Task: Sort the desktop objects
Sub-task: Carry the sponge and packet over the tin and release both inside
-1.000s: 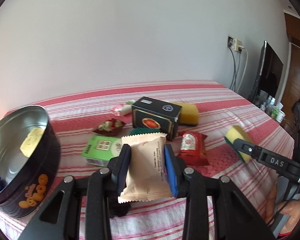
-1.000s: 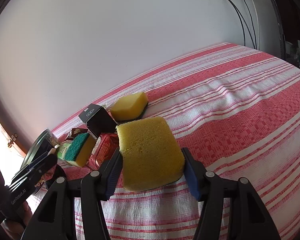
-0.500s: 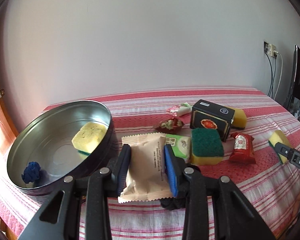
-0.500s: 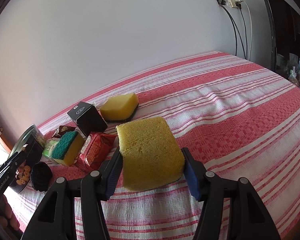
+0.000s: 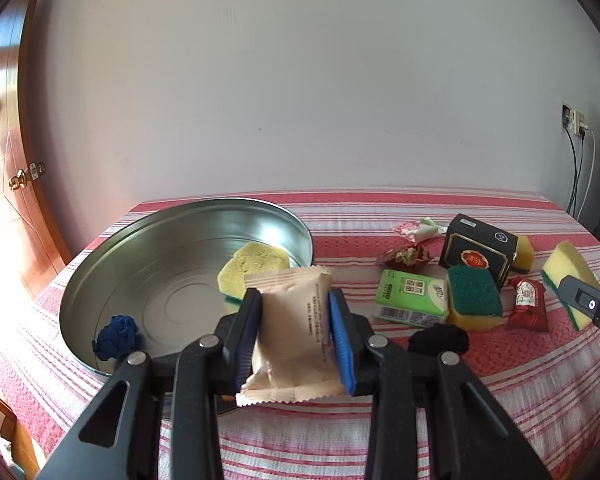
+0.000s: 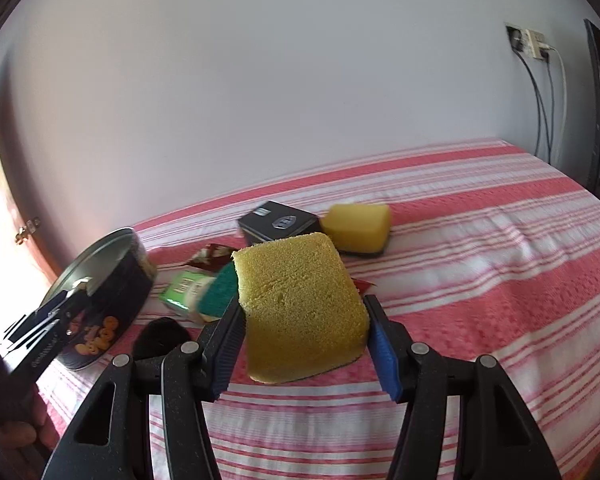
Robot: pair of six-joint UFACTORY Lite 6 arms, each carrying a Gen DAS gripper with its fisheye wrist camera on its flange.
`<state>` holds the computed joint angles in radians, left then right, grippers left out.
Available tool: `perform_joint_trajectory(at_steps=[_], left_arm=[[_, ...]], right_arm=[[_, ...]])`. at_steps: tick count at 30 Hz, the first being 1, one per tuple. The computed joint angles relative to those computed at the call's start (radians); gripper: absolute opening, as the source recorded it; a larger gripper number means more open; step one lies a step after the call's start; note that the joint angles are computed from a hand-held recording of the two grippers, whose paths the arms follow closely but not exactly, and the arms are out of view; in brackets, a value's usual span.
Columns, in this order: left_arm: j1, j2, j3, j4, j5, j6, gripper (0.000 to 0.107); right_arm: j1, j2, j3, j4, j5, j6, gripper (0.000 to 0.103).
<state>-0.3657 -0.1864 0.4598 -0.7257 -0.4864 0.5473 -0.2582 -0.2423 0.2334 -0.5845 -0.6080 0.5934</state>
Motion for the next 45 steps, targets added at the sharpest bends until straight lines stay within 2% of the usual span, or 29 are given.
perform_joint_trajectory(at_steps=[6, 18, 25, 33, 45], left_arm=[[0.073, -0.082, -0.034, 0.038, 0.033, -0.007, 0.034], [0.317, -0.070, 0.010, 0.209, 0.083, -0.136, 0.034], [0.468, 0.012, 0.069, 0.409, 0.112, -0.303, 0.034], [0.598, 0.131, 0.166, 0.559, 0.123, -0.431, 0.034], [0.688, 0.332, 0.360, 0.539, 0.173, -0.420, 0.034]], right_arm=[[0.274, -0.021, 0.042, 0.230, 0.056, -0.120, 0.060], [0.586, 0.153, 0.228, 0.504, 0.030, -0.292, 0.060], [0.691, 0.295, 0.385, 0.585, 0.014, -0.338, 0.060], [0.818, 0.473, 0.600, 0.785, 0.022, -0.520, 0.060], [0.853, 0.793, 1.011, 0.902, 0.099, -0.638, 0.060]])
